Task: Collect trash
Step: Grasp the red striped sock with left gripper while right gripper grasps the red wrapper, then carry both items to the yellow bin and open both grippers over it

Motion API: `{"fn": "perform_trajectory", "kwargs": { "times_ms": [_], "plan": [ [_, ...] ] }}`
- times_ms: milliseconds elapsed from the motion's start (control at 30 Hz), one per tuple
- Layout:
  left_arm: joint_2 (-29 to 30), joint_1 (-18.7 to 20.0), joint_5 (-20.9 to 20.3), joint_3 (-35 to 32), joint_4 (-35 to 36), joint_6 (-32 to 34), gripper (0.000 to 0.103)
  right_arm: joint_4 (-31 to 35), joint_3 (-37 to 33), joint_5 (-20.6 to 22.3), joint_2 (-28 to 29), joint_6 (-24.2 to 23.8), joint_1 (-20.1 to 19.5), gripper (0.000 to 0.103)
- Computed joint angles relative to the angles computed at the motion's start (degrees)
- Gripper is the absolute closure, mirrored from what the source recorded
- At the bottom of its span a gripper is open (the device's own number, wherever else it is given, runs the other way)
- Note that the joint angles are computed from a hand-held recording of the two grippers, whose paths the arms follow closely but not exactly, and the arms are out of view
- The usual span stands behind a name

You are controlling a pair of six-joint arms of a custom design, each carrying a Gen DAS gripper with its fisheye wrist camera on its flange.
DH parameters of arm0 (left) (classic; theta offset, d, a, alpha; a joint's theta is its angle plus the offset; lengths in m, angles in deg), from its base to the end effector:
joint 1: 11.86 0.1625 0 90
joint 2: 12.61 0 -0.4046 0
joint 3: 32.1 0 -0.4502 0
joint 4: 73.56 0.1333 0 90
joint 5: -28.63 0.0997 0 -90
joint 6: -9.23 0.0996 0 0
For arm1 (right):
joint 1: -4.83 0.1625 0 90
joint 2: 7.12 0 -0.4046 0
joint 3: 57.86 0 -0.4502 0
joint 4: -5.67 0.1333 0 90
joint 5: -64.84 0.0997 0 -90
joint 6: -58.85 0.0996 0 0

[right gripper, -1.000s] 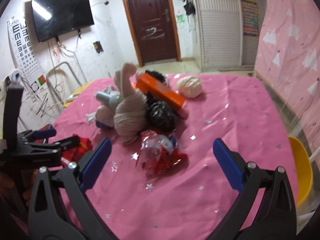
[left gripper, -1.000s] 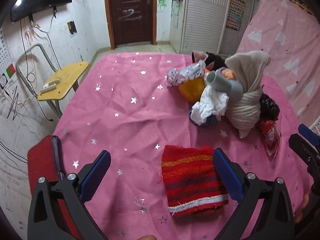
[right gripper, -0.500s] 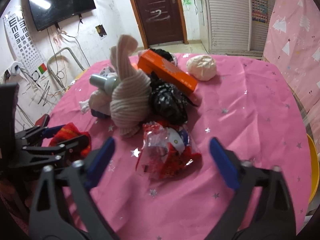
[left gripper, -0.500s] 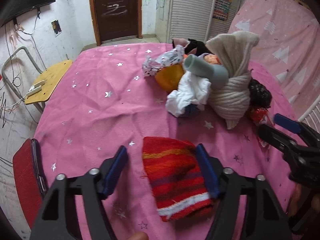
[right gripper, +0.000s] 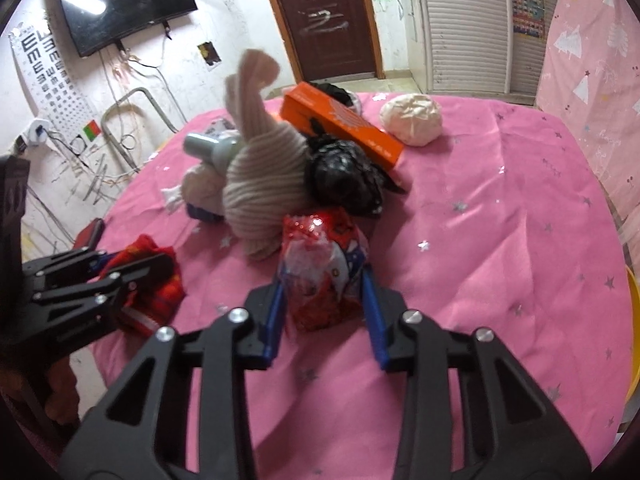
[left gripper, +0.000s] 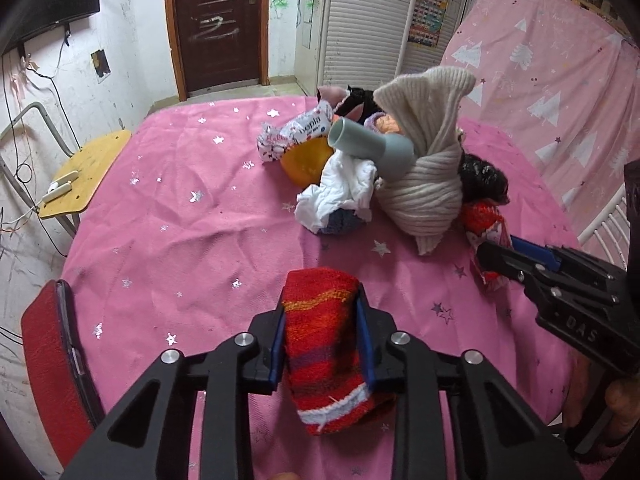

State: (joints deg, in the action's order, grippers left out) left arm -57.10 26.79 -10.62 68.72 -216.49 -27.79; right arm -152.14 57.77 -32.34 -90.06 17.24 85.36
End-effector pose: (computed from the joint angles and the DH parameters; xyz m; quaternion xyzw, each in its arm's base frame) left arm -0.3637 -0.5603 0.0025 0.1253 0.8945 -0.2793 0.3259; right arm 0.0259 -0.5792 0.2974 0.2452 -0.9196 0.2460 0.1837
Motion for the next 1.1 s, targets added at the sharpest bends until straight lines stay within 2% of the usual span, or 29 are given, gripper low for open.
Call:
{"fn": "perform_trajectory", "kwargs": {
  "times_ms": [267, 367, 467, 567, 733, 1100],
  "plan": [
    [0.01, -2.72, 4.56, -1.11, 1.02, -0.97, 0.082, 0.8, 3.05, 7.53, -5.27, -3.33, -1.03, 0.07],
    [0.78, -3.77, 5.64, -2.66, 0.53, 0.17, 0.082, 0.15, 3.45, 9.86, -7.17, -3.26, -2.14, 0.07],
    [2.84, -4.67, 5.94, -5.46, -1.37, 4.0, 0.082, -0.6, 3.13, 11.45, -8.86, -2.57, -3.61, 0.07],
    [5.89, -5.56, 5.14, -9.26, -4.21, 8.81, 0.082, -1.99, 2.89, 12.5, -10.49, -1.27, -5.38, 0.069],
    [11.06, -6.12, 1.13, -15.32, -8.6, 16.41, 0.082, -4.61, 2.43, 13.45, -13.26, 0.89, -9.12, 0.069],
    [22.34, -6.72, -6.93, -28.41, -9.59, 22.84, 0.082, -9.52, 0.32, 12.48, -15.19, 4.12, -14.99, 0.069]
  ]
}}
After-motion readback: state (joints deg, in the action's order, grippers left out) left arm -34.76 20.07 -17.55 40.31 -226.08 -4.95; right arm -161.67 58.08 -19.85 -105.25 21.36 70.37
